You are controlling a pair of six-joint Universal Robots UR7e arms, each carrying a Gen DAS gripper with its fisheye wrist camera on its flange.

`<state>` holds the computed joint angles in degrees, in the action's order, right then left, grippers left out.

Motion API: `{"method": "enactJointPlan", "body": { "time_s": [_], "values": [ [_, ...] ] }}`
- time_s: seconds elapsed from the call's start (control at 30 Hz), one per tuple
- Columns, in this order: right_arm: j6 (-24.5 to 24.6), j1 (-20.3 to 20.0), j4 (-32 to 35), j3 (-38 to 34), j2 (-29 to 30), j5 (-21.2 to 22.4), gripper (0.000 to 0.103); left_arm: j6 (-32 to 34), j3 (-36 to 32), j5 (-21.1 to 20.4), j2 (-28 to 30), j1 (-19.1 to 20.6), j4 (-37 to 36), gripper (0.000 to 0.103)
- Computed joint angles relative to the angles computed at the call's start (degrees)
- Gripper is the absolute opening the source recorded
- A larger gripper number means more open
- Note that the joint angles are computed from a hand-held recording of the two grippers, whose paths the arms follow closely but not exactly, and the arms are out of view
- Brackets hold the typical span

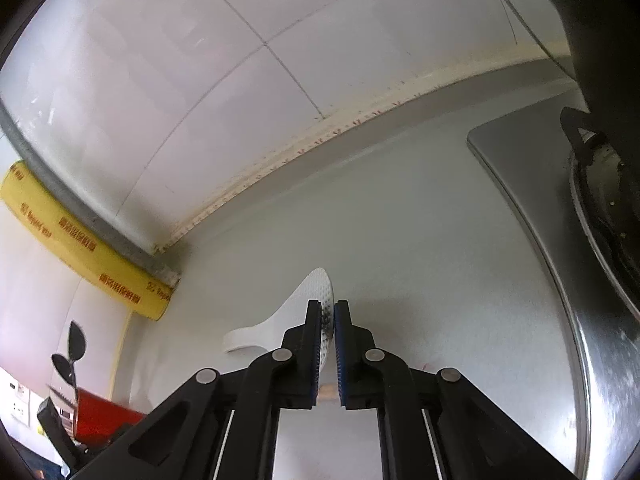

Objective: Organize utensils
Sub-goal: 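Close the right tool on the white rice paddle's handle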

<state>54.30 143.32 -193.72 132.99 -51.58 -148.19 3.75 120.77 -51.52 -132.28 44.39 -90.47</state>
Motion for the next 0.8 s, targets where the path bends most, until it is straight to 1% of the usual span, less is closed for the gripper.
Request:
{"method": "enactJointPlan", "body": {
  "time_s": [0.07,0.17,0.23,0.43,0.57,0.73,0.8],
  "values": [
    [1.4,1.3,1.7,-0.5,0.1,-0.7,0.006,0.0,0.0,0.0,0.0,0.0,0.0,0.09],
    [4.2,3.6,6.6,-1.6,-0.2,-2.0,0.006,0.0,0.0,0.0,0.0,0.0,-0.1,0.09],
    [4.3,4.4,7.7,-2.8,0.4,-2.7,0.006,0.1,0.0,-0.1,0.0,0.1,-0.1,0.09],
    [5.8,7.6,14.1,-5.6,0.2,-4.8,0.005,0.0,0.1,0.0,0.0,-0.2,-0.3,0.09],
    [5.0,9.4,16.5,-7.4,0.1,-5.7,0.004,0.5,0.3,-0.1,-0.1,-0.1,-0.8,0.09],
    [4.2,11.1,22.9,-10.7,-0.1,-7.0,0.004,2.2,0.8,-0.5,-0.1,0.9,-2.7,0.09],
    [4.0,11.6,26.1,-12.2,-0.1,-7.2,0.004,1.9,1.0,-0.4,-1.1,0.5,-2.0,0.09]
  ]
}}
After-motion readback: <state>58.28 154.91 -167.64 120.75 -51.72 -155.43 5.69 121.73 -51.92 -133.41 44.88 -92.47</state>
